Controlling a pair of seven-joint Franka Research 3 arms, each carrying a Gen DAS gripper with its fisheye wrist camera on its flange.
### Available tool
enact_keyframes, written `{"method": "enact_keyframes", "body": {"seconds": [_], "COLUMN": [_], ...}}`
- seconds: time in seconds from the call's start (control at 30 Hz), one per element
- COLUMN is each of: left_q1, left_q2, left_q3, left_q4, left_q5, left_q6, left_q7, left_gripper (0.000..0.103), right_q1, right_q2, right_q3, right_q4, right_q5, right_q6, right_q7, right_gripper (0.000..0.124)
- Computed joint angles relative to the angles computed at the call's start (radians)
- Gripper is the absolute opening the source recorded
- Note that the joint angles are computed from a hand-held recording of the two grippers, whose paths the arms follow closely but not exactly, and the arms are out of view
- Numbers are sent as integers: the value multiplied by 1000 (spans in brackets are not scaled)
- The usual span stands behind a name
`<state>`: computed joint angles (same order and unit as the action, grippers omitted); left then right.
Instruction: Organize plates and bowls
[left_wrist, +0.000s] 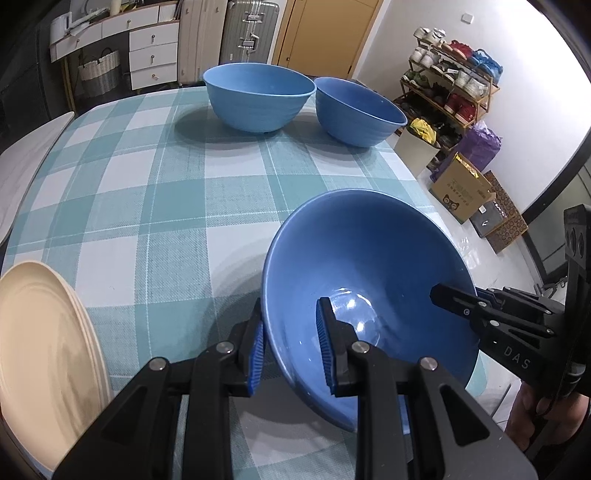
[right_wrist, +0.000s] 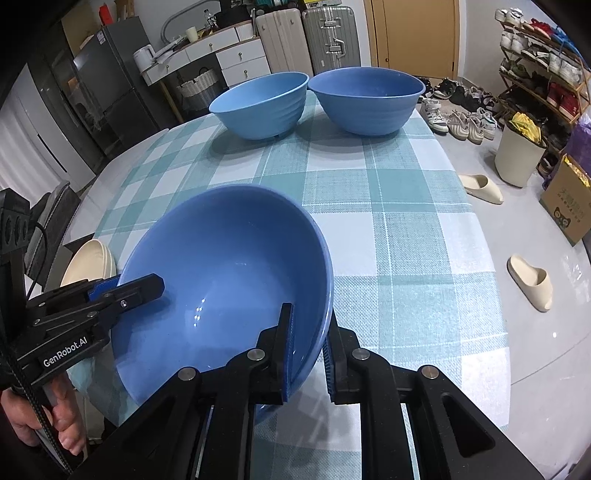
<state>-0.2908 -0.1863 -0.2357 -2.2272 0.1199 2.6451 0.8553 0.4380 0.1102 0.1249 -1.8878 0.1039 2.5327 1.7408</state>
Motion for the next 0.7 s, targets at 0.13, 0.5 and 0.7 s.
{"method": "enact_keyframes", "body": {"seconds": [0.13, 0.5, 0.7], "left_q1": [-3, 38, 77], "left_q2": [4, -104, -165], "left_q3": [8, 15, -31], "left_q4": [1, -89, -96], "left_q5": [-22, 35, 166], "left_q6": [4, 91, 81], "left_q7": [14, -107, -176], "left_gripper": [24, 45, 52], "right_q1": [1, -23, -39], "right_q2": [12, -85, -154], "right_q3": [0, -14, 6], "right_q4": [10, -103, -161], "right_q5": [0, -22, -19], "right_q6": [4, 194, 299], "right_q7": [1, 109, 119], "right_gripper": [14, 70, 77]}}
